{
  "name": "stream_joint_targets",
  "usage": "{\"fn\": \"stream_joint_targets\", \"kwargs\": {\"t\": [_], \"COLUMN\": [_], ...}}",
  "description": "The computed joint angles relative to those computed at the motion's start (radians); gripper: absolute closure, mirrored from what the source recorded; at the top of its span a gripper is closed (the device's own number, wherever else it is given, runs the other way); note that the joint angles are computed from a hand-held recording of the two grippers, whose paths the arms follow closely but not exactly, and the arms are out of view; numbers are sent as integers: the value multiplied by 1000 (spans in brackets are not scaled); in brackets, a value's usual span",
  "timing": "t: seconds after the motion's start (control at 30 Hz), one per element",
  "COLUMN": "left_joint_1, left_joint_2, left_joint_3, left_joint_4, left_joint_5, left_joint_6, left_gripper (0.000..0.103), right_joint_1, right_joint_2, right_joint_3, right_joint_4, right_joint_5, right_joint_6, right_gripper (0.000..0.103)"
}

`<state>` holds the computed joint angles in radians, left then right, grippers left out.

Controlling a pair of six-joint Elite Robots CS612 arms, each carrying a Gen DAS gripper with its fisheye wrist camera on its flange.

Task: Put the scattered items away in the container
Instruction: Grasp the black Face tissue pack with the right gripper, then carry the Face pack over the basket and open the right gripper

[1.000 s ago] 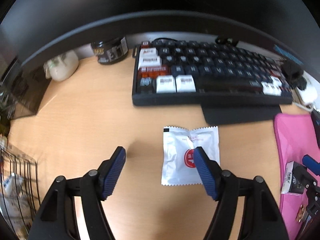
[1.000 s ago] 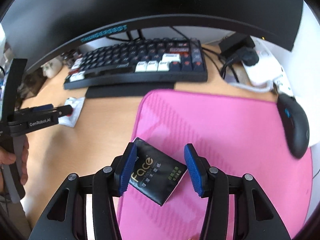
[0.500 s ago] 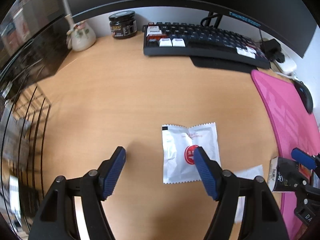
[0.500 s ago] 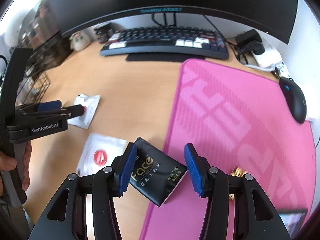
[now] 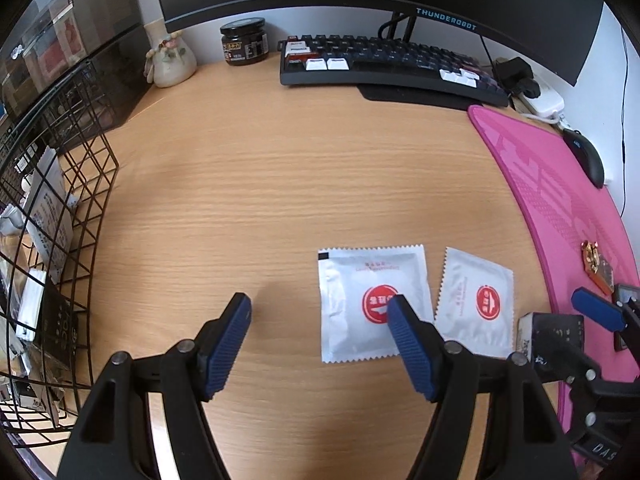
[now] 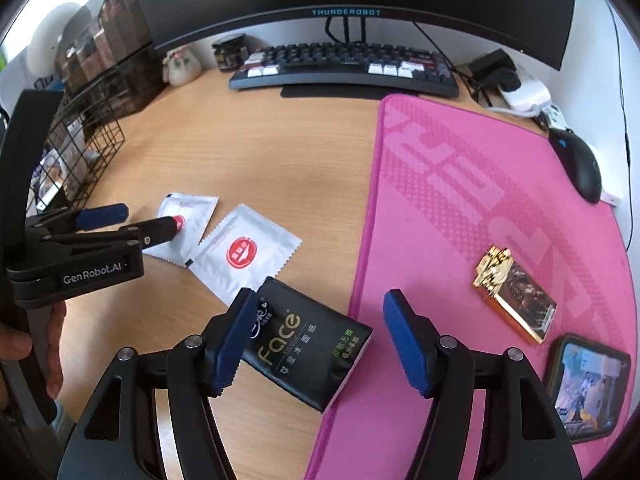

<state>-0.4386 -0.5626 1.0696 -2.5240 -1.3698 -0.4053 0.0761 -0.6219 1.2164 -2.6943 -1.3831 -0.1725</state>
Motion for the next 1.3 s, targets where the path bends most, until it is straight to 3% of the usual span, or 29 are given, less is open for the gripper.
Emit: {"fn": "stream_joint_targets", "kwargs": {"t": [0.17,0.27,0.33,0.47,0.5,0.57,0.9,1.13,1.3], "left_joint_1": [-1,0,1,2,3,4,9,24,57], "left_joint_2": [-1,-2,-4,-6,-6,-7,-26,-119,-206], "left_joint_3": [3,7,10,16,18,20,36,118,202], "left_joint_4": [-6,-10,-13,-21,-22,-22,-37,-129,-151], "left_joint_5": [-5,-9,-13,-17,-19,-21,-28,16,96], "left_joint_6": [0,4,0,-5,-6,-7,-5,12,-44], "left_gripper": [28,28,28,28,28,28,28,28,28], "right_joint_1": [5,13,15,36,32,26,23,50,97], "right_joint_2": [3,3,6,10,9,7,-8,-19,-2], "right_joint_3": [0,1,-5,7,13,18,6,-51,-153], "right_joint_4": [-12,-9,15,-30,-40,-50,-59,-84,-47], "right_joint_5": [-10,-37,-32,-110,-85,-63,-32,45,141], "right_joint_6": [-13,-22,-36,-89,-86,-65,-62,-99,-144], "right_gripper": [36,23,21,20,20,31,33,33,33]}}
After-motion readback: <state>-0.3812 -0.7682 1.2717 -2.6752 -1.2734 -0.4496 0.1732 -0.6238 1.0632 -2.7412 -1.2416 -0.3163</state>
